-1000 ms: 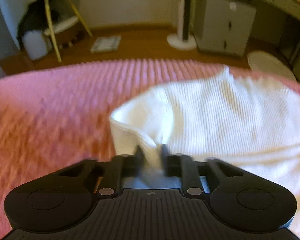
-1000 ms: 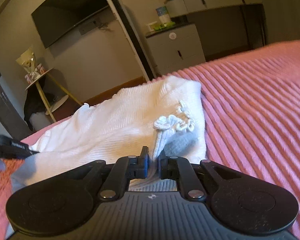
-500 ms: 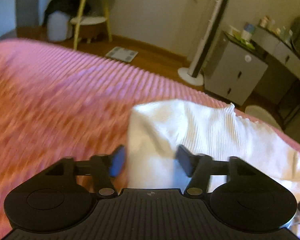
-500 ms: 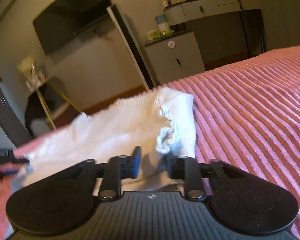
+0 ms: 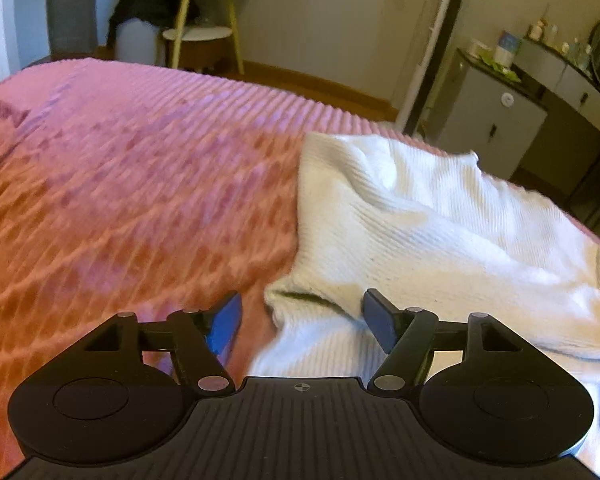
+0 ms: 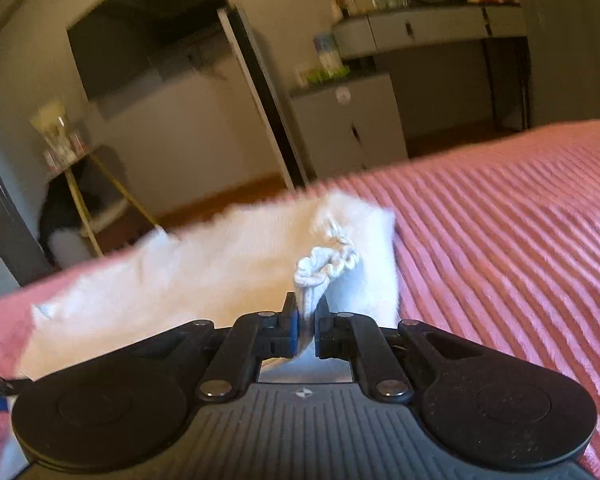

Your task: Fold small clothes

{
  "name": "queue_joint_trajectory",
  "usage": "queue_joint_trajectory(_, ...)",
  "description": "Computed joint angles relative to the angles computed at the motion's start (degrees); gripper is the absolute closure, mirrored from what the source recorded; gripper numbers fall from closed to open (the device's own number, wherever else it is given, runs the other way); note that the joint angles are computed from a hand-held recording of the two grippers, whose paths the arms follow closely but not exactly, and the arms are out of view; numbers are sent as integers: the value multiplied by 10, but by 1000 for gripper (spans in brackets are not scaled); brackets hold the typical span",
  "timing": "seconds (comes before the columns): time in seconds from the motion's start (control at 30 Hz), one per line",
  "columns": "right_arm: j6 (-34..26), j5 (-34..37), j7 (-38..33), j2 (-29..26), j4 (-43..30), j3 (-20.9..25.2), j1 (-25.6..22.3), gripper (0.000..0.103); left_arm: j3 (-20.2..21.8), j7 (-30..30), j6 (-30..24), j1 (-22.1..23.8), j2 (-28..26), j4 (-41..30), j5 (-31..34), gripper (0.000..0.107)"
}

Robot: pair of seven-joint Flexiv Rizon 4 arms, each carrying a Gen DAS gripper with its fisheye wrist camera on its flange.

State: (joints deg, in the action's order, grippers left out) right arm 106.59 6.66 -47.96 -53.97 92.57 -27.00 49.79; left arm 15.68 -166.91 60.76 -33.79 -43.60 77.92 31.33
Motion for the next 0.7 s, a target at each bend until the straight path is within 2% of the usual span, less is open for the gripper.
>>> queue_joint_trajectory(0.07,-33,-19,5,-2,-14,27,-24,97,-2,8,-9,-2,-2,-2,1,31)
queue_joint_trajectory(0.13,-45,-39,9,-4,-23,34,-35,98,-12,27,-18,4,-4,-4,-5,31)
queue_joint_trajectory(0.2,-75,-65,12,1,-24,19,-27,98,-15,39,-32,3,-5,-8,-9,31)
queue_joint_trajectory(0.33,-88,-95,33,18,-2,-6,-7,96,-19,48,-48,-2,3,-4,-5,31)
queue_joint_trajectory(0.5,-51,-85,49,41,72,-77,60,89,-28,55,-52,-6,24,18,0,31)
queue_joint_trajectory(0.63,-4,-54,9,91,151,-82,96,89,-38,54,-51,-13,49,47,6,31)
queue_joint_trajectory(0.7,13,-32,-16,126,202,-87,125,84,-43,52,-48,-19,67,67,11,31)
